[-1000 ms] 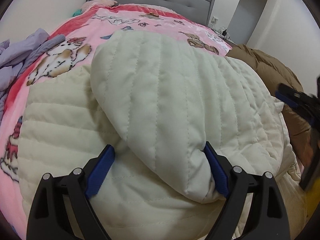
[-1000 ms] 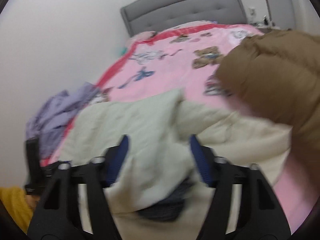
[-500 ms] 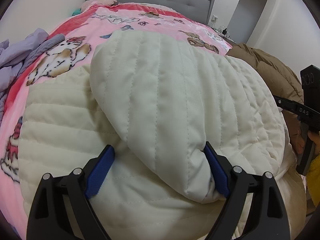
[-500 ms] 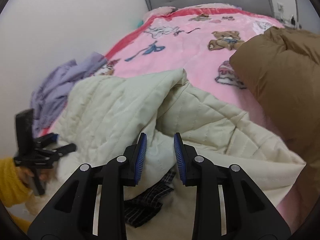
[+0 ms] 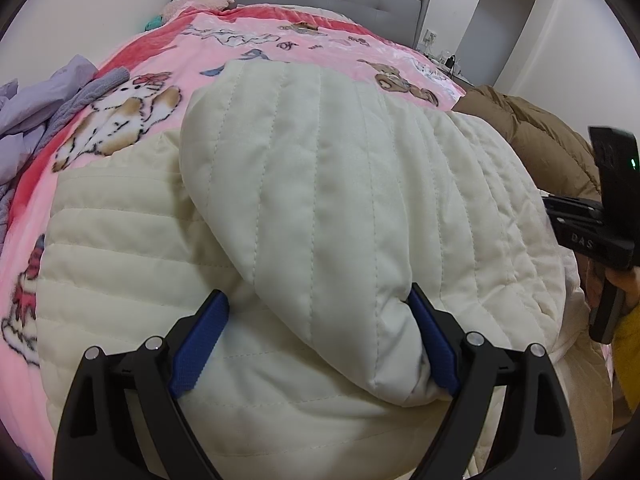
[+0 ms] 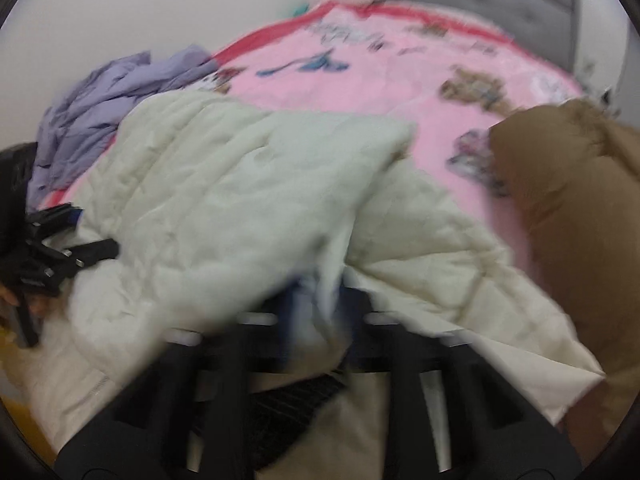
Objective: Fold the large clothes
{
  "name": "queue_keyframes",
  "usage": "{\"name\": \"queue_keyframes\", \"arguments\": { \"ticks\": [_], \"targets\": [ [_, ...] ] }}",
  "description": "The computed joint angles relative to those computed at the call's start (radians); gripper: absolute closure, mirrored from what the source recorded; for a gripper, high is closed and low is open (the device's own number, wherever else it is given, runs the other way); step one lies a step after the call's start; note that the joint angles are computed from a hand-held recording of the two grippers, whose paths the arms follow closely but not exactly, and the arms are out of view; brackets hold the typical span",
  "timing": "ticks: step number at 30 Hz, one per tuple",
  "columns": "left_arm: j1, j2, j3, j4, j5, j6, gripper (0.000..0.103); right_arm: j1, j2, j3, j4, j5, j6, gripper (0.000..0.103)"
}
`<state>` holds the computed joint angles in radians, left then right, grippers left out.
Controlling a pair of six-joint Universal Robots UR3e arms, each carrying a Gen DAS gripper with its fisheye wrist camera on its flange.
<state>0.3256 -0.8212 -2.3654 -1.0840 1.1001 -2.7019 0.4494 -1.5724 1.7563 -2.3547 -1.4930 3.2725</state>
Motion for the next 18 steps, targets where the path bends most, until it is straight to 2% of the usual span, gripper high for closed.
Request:
{"name": "queue_keyframes", "arguments": {
  "ticks": [2,4,6,7,9,10,13,16,18],
  "targets": [
    [0.000,0.009,0.000,-0.001,0.004,-0.014,0.016,0.004,0.005,-0.045,0.048,-0.004,0.011,0.097],
    [0.011,0.044,-0.012,-0.008,-0.011,-0.031,0.016,-0.039,-0.081,-0.022,0.049,0.046,0.072,0.098],
    [0.050,0.106,-0.026,-0.060,-0.060,-0.037,0.016,-0.055,-0.152,-0.029,0.073,0.038,0.078,0.098],
    [0.062,0.131,-0.033,-0.077,-0.081,-0.045,0.016,-0.033,-0.141,-0.077,0.135,-0.011,0.068,0.098],
    [0.014,0.127,-0.050,-0.014,-0.044,-0.103,0.016,-0.006,-0.109,-0.127,0.222,-0.065,0.065,0.098],
    [-0.020,0.103,-0.053,0.032,-0.014,-0.132,0.016,-0.011,-0.113,-0.110,0.226,-0.058,0.084,0.098],
    [-0.017,0.084,-0.046,0.026,-0.019,-0.128,0.016,-0.088,-0.178,0.033,0.145,0.016,0.182,0.098],
    [-0.018,0.041,-0.030,0.029,-0.026,-0.105,0.016,-0.119,-0.171,0.150,0.095,0.026,0.238,0.098],
    [-0.017,0.026,-0.025,0.032,-0.029,-0.093,0.016,-0.091,-0.150,0.193,0.036,-0.005,0.250,0.098]
  ]
}}
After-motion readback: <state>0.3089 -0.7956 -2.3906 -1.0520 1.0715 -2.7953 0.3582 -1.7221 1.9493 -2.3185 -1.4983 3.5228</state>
